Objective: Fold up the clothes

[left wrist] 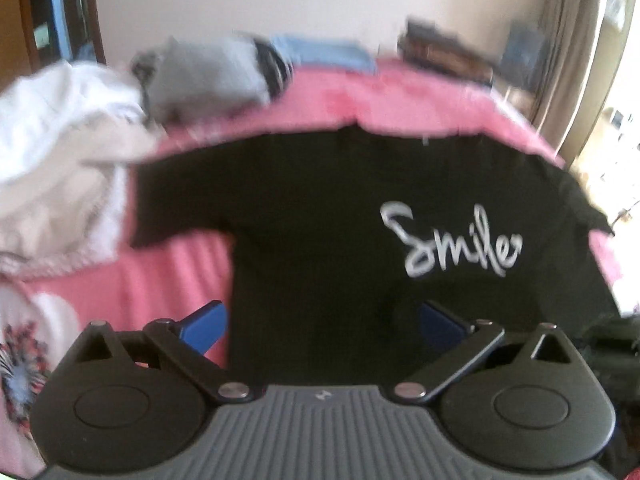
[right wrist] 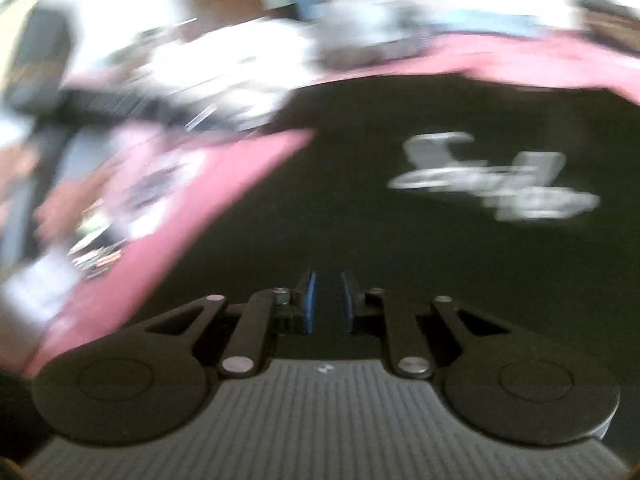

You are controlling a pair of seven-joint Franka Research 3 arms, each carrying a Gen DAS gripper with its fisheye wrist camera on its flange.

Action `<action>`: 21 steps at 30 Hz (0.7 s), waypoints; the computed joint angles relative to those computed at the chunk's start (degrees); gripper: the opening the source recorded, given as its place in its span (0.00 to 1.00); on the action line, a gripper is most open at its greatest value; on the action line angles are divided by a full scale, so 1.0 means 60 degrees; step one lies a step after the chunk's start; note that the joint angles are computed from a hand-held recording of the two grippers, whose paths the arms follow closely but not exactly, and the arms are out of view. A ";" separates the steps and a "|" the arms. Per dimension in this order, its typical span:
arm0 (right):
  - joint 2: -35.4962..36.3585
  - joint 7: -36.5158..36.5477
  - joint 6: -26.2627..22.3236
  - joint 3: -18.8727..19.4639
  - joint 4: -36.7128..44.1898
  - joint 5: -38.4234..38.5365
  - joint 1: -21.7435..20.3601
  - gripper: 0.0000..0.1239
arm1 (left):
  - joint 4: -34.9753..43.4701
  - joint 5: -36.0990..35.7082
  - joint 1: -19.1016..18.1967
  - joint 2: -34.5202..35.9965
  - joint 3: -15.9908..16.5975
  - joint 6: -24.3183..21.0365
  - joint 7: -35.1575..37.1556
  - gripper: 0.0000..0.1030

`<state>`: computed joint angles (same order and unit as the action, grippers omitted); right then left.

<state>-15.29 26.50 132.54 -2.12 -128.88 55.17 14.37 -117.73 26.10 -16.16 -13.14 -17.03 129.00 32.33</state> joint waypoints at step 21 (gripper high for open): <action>-0.1745 0.1395 0.0285 -0.0670 -0.2027 -0.2333 -0.1296 0.10 | 0.1370 -0.0446 -0.1097 0.1834 -0.0198 -0.2424 -0.0191 0.97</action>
<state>-25.76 34.87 134.26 -6.14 -141.04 41.17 6.59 -109.52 23.42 -22.74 -2.13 -18.21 114.45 31.18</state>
